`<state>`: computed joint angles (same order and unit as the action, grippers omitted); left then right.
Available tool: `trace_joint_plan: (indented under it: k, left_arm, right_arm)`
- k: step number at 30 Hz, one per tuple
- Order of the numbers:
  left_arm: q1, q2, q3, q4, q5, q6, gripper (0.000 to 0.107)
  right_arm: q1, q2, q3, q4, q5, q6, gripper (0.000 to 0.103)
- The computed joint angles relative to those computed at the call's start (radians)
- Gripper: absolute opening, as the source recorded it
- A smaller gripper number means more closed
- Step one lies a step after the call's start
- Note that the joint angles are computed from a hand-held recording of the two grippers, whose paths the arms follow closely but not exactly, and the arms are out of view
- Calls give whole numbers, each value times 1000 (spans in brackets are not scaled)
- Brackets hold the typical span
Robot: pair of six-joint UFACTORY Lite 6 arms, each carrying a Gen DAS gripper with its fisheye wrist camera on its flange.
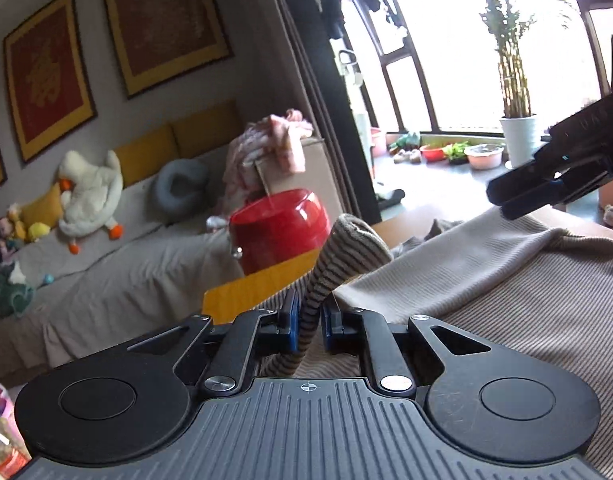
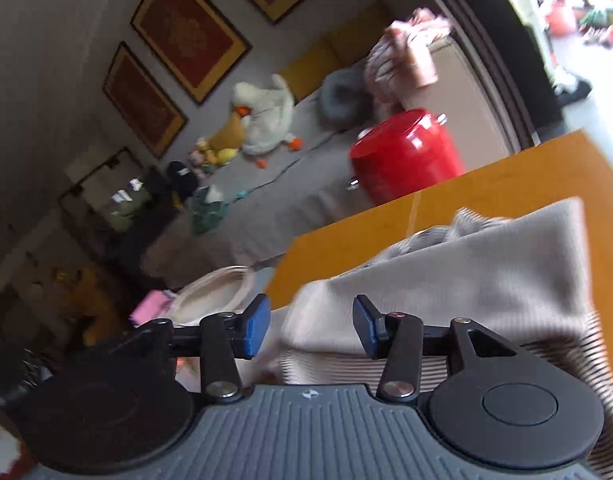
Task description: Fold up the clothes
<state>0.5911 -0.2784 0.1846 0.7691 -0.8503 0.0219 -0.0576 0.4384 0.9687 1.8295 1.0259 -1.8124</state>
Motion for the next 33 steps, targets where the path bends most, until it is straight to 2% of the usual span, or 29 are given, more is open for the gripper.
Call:
trace_joint_plan:
  k: [6, 8, 10, 11, 12, 13, 14, 15, 17, 18, 21, 24, 30, 33]
  left_arm:
    - [-87, -8, -52, -60, -26, 40, 13]
    - [-87, 13, -54, -60, -42, 48, 13]
    - [-84, 31, -55, -63, -57, 53, 13]
    - [-82, 38, -56, -68, -63, 54, 15]
    - [-80, 46, -54, -75, -69, 49, 20]
    - [-71, 50, -52, -71, -78, 31, 23]
    - [-56, 50, -50, -58, -87, 3, 33]
    - [-42, 48, -48, -42, -95, -21, 49]
    - [-5, 34, -46, 11, -106, -78, 67]
    - [4, 33, -44, 28, -108, -92, 71]
    - [16, 54, -27, 65, -109, -122, 79]
    - [-24, 94, -5, 58, -89, -139, 82]
    - [-163, 160, 45, -12, -36, -122, 93]
    - [-237, 180, 67, -64, -9, -99, 95]
  right_arm:
    - [129, 203, 217, -73, 66, 373, 66]
    - [162, 280, 291, -67, 78, 444, 66]
    - [195, 316, 345, -53, 67, 464, 43]
    - [214, 313, 361, -45, 43, 447, 20]
    - [231, 292, 365, -34, 8, 422, 12]
    - [244, 255, 358, -19, -33, 386, 11]
    - [248, 212, 347, -1, -64, 338, 10]
    - [245, 165, 332, 19, -92, 282, 10]
    - [215, 68, 305, 58, -150, 168, 9]
    - [188, 43, 306, 55, -165, 150, 9]
    - [82, -8, 304, 42, -213, 108, 9]
    - [-26, -21, 274, 43, -258, 48, 9]
    - [-169, 140, 292, 36, -285, 25, 9]
    - [-193, 240, 318, 40, -293, 21, 8]
